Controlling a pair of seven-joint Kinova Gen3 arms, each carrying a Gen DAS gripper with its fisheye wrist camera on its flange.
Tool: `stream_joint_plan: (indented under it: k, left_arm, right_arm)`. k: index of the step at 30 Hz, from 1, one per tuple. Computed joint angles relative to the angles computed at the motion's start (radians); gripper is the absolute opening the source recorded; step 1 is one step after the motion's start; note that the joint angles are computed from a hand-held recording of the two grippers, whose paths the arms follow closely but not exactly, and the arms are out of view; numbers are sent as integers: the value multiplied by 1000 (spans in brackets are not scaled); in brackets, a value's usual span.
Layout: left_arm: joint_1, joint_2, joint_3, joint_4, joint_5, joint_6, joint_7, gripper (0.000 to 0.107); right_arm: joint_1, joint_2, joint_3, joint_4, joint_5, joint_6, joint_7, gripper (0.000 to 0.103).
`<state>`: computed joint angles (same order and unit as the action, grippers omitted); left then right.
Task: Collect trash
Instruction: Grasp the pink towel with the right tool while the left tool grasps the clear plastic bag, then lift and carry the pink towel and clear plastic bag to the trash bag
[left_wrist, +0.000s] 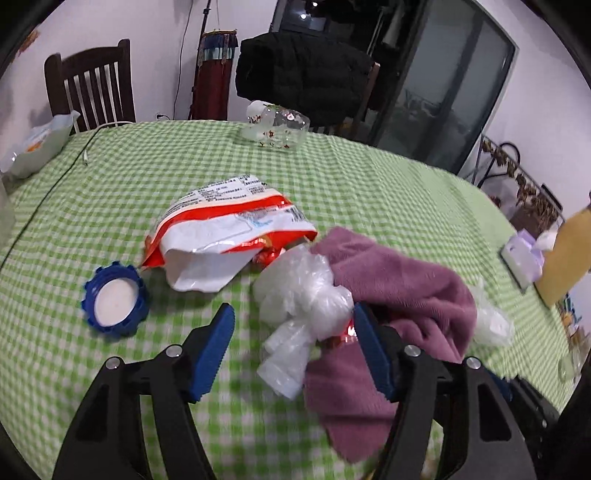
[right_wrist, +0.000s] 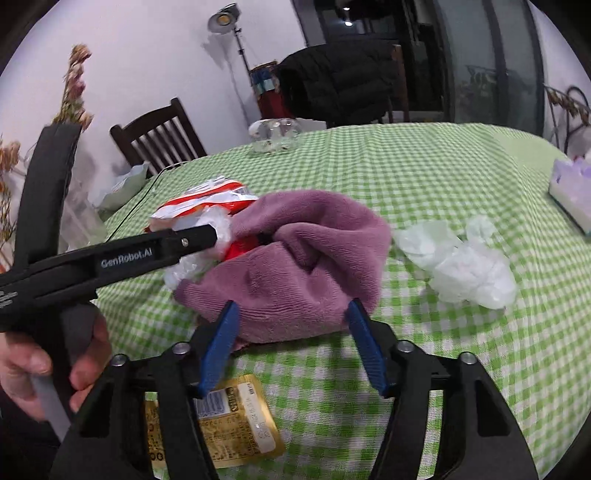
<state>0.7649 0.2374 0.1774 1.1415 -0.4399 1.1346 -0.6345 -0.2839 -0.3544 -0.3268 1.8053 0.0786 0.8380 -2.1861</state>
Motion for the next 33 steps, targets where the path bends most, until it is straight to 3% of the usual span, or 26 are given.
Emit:
stream_joint_plan:
  k: [1, 2, 4, 7, 9, 13, 19, 27, 33]
  left_arm:
    - [-5, 5, 1, -5, 8, 4, -7, 43]
    - [-14, 5, 4, -3, 25, 0, -23, 36]
    - [-18, -1, 4, 12, 39, -11, -23, 26]
    - [-13, -6, 1, 15, 36, -5, -6, 19]
    - [-17, -30, 2, 27, 39, -13, 10, 18]
    - [1, -130, 25, 80, -47, -42, 86, 18]
    - [10, -278, 144, 158, -197, 12, 215, 17]
    - [-44, -361, 312, 130, -282, 163, 213, 17]
    - [-101, -403, 424, 91, -319, 201, 224, 17]
  right_arm:
    - [-10, 8, 16, -4, -17, 9, 11, 49]
    - [-24, 25, 39, -15, -43, 28, 30, 42]
    - [-35, 37, 63, -21, -72, 37, 49, 38]
    - [-37, 32, 65, -21, -80, 39, 61, 22]
    - [-30, 20, 54, -16, -73, 33, 52, 13]
    - [0, -18, 28, 9, -40, 4, 27, 11]
    - [42, -64, -12, 33, -1, -36, -4, 10]
    - [64, -141, -84, -126, 50, 130, 52, 10]
    - [75, -183, -54, -313, 17, 298, 179, 10]
